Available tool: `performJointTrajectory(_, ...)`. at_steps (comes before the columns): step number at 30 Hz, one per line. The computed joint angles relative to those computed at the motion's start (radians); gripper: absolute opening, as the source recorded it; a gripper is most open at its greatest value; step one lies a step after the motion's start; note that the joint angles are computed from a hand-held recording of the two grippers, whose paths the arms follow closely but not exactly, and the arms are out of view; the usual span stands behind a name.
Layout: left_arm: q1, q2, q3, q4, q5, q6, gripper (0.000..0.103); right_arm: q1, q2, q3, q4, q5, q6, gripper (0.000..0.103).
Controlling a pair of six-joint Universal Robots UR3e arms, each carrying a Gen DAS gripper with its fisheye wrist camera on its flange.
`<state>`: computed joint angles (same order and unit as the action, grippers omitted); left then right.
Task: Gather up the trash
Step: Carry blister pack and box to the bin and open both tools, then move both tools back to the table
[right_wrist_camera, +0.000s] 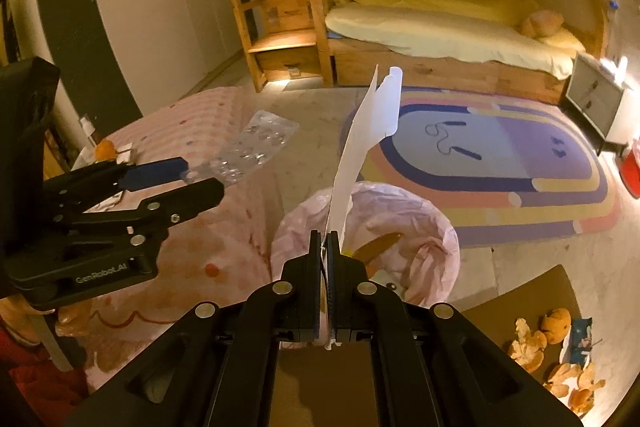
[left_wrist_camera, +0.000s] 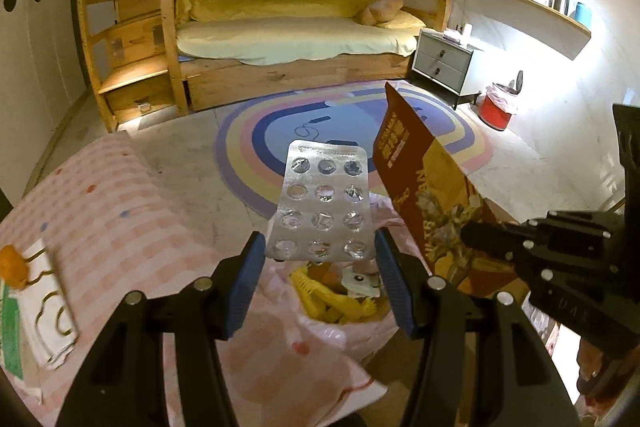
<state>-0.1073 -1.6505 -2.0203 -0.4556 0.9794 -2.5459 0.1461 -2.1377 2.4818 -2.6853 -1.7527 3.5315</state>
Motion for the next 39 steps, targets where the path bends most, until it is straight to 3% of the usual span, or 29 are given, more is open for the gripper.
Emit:
performJointTrajectory(5,-0.063,-0.101,0.094,0.038,0.018,-0.071,0.056,-0.161,-0.064,0.069,-0.039,0.126,-0.075,0.004)
performJointTrajectory(8,-0.068,-0.129,0.120,0.056,0.015,-0.102,0.079,-0.240,-0.065,0.107,-0.085,0.184,-0.099,0.011)
performJointTrajectory(9,-0.064,-0.131,0.120,0.065,0.012,-0.110,0.079,-0.260,-0.061,0.113,-0.089,0.202,-0.102,0.014)
performJointTrajectory(11,-0.065,-0.133,0.131,0.057,0.024,-0.118,0.079,-0.263,-0.051,0.119,-0.099,0.190,-0.088,0.020)
performJointTrajectory(19,0.015,-0.045,0.058,0.030,0.040,-0.099,0.079,-0.211,-0.148,0.096,-0.005,0.127,-0.034,0.020)
performJointTrajectory(27,0.165,0.185,-0.082,-0.088,-0.027,-0.008,0.080,0.049,-0.071,-0.026,0.008,-0.062,0.096,0.023)
performJointTrajectory(31,0.275,0.319,-0.128,-0.228,-0.082,0.087,0.085,0.187,0.030,-0.096,-0.022,-0.148,0.148,0.028)
performJointTrajectory(39,0.563,0.566,-0.172,-0.572,-0.189,0.322,0.094,0.385,0.298,-0.311,-0.051,-0.213,0.164,0.031)
